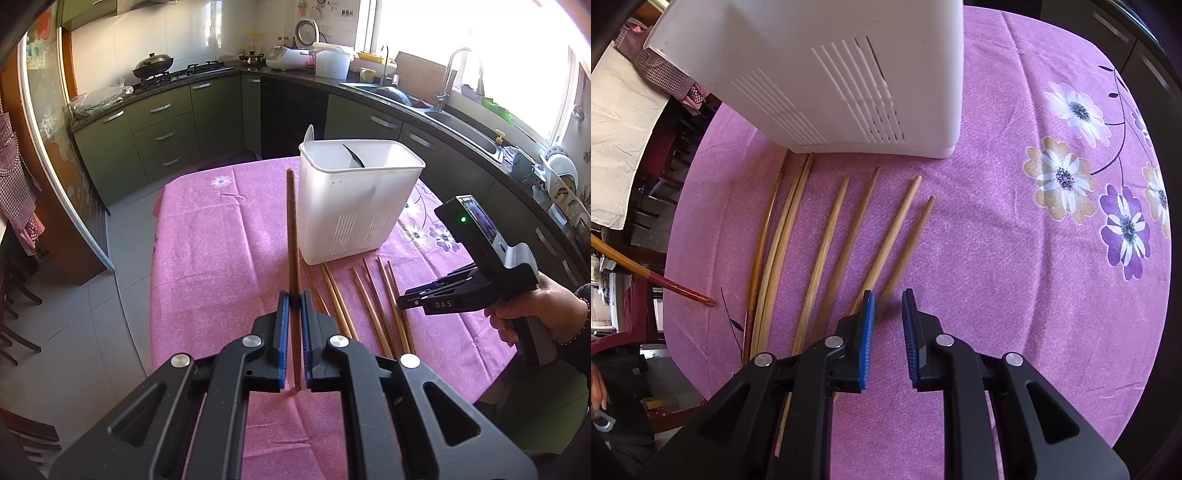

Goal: Organize utensils
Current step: 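Lift the chopstick upright with the left tool while the right tool grasps another chopstick, then insert the chopstick into the caddy with the left tool while the right tool inserts its chopstick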

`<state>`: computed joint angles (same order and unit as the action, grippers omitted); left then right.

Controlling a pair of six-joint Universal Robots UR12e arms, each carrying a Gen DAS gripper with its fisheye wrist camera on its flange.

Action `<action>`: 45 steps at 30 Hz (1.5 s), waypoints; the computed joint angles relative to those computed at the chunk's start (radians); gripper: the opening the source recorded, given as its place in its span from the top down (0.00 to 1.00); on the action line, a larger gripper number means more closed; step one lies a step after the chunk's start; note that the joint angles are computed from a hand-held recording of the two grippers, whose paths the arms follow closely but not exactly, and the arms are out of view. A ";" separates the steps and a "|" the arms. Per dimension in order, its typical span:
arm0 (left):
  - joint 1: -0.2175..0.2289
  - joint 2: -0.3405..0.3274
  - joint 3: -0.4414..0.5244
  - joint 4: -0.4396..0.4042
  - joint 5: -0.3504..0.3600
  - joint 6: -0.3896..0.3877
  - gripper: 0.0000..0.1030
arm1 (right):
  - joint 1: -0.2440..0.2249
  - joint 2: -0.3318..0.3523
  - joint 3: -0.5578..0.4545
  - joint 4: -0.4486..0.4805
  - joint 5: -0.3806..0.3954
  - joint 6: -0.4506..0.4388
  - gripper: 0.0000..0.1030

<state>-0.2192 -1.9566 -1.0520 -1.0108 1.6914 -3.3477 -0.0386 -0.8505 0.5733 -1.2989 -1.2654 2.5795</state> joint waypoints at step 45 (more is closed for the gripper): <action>-0.001 0.021 -0.033 0.027 0.012 -0.017 0.94 | -0.185 -0.410 0.681 -0.933 0.451 0.029 0.94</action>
